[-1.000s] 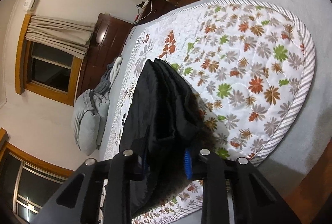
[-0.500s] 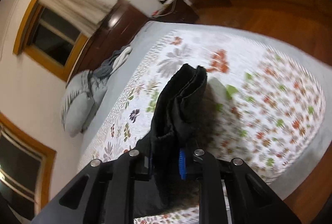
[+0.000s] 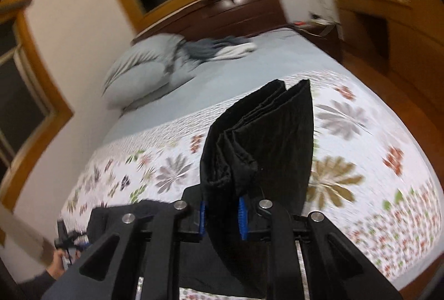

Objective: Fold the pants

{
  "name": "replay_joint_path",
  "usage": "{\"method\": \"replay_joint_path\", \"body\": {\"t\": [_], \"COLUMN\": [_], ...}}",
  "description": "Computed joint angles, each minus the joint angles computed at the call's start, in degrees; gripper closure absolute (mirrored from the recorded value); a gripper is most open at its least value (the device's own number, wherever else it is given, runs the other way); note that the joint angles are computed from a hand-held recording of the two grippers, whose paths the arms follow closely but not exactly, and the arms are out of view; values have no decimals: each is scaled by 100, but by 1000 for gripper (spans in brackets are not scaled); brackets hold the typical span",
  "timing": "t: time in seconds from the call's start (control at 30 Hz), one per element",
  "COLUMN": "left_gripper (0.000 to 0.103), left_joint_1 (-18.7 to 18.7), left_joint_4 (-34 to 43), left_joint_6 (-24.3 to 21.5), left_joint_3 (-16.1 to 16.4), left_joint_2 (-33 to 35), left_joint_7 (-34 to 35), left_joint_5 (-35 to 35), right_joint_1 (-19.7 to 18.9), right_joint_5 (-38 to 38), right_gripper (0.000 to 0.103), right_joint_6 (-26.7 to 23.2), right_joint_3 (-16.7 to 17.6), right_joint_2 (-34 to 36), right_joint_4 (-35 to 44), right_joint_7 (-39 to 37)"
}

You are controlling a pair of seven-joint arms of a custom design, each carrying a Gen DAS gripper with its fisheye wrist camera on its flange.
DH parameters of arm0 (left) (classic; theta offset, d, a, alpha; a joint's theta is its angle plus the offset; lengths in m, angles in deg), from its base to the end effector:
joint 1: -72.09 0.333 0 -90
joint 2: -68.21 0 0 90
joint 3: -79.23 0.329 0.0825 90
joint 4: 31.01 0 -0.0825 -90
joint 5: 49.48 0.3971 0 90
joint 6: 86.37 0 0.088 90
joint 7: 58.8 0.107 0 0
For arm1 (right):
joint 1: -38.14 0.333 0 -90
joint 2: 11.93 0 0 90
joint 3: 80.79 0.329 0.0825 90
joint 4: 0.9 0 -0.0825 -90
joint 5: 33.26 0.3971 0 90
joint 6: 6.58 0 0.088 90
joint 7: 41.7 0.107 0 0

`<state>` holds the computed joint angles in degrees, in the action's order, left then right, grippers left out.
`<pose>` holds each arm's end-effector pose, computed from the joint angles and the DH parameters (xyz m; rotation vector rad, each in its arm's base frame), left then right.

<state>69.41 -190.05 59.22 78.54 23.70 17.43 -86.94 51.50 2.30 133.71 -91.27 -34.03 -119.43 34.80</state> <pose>0.3531 -0.0135 0.4872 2.5513 -1.3009 1.0657 0.4967 0.0076 0.6866 -1.5067 1.5967 -0.1831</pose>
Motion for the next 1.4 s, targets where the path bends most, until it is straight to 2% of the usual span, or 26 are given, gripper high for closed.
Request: {"method": "replay_joint_path", "body": {"t": [0.2, 0.33, 0.43, 0.67, 0.77, 0.9, 1.0, 1.07, 1.13, 1.17, 1.2, 1.23, 1.33, 1.4], "left_gripper": [7, 7, 6, 5, 5, 5, 5, 4, 4, 4, 4, 4, 4, 3], "left_joint_1": [-72, -80, -84, -90, -116, -118, -109, -115, -124, -129, -130, -133, -142, -140], "left_joint_4": [-73, -115, -94, -70, -44, -43, -41, -29, -22, -15, -14, -16, -4, 18], "left_joint_6": [32, 44, 45, 44, 71, 74, 70, 73, 87, 100, 101, 101, 116, 110], "left_joint_3": [114, 118, 100, 85, 87, 80, 68, 52, 41, 30, 31, 38, 21, -8], "left_joint_2": [-80, -138, -102, -66, -11, -6, -6, 18, 39, 55, 58, 56, 84, 111], "left_joint_7": [110, 145, 163, 197, 217, 222, 210, 209, 209, 201, 201, 207, 202, 192], "left_joint_5": [-151, -222, -225, -220, -252, -263, -256, -244, -241, -241, -237, -235, -228, -185], "right_joint_1": [397, 594, 779, 1112, 1205, 1294, 1375, 1423, 1517, 1520, 1556, 1700, 2011, 2364], "right_joint_5": [-291, -669, -768, -2254, -2979, -3868, -4370, -4639, -4702, -4860, -4915, -4656, -3931, -2729], "right_gripper": [86, 86, 86, 86, 86, 86, 86, 82, 64, 61, 47, 41, 38, 40], "right_joint_6": [-159, -203, -165, 152, 323, 285, 303, 340, 414, 455, 483, 516, 541, 359], "right_joint_3": [551, 933, 1089, 1742, 1934, 2100, 2160, 2174, 2143, 2181, 2181, 2085, 1818, 1321], "right_joint_2": [445, 590, 693, 671, 721, 899, 946, 931, 883, 843, 805, 719, 420, 193], "right_joint_4": [535, 515, 336, -210, -375, -451, -584, -683, -812, -891, -949, -1047, -1237, -1236], "right_joint_7": [-114, -60, -164, 254, 572, 1010, 1217, 1269, 1164, 1223, 1179, 898, 265, -467]}}
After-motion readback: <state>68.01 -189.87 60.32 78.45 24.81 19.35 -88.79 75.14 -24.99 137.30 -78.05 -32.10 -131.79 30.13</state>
